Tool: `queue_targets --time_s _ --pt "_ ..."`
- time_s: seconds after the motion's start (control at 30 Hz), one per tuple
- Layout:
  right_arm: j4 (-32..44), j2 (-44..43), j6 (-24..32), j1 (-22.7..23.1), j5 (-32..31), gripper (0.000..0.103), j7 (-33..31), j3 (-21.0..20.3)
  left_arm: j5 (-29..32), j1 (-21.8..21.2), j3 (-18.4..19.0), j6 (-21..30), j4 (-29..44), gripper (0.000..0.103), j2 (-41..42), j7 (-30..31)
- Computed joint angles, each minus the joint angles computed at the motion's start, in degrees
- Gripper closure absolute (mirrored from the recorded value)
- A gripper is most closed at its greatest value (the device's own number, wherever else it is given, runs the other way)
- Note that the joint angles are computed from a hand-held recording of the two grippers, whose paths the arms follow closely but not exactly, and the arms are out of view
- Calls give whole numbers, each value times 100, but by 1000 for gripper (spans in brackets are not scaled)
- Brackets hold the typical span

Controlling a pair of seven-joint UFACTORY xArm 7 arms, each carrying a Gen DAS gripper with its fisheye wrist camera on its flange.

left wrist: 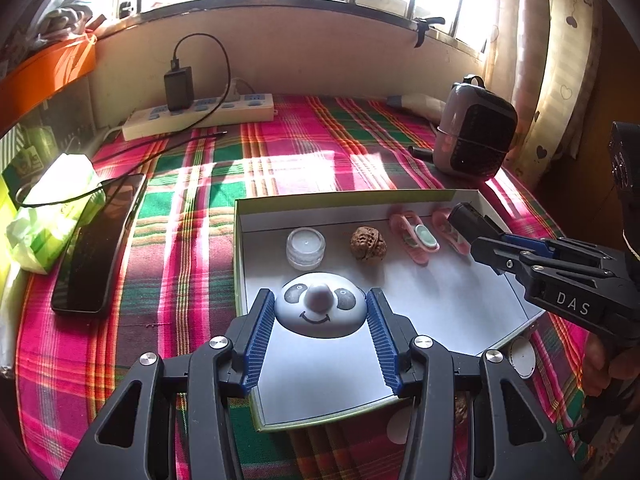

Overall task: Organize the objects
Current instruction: 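Lower panda toy in left tool and black device in right tool into box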

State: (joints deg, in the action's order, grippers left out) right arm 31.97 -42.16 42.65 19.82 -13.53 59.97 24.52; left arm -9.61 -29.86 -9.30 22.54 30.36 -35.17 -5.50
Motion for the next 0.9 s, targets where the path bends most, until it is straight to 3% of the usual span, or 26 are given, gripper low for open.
queue_targets --time_s 0.9 --pt "228 591 -287 -56 -106 74 -36 -108 125 61 -58 -166 221 57 466 12"
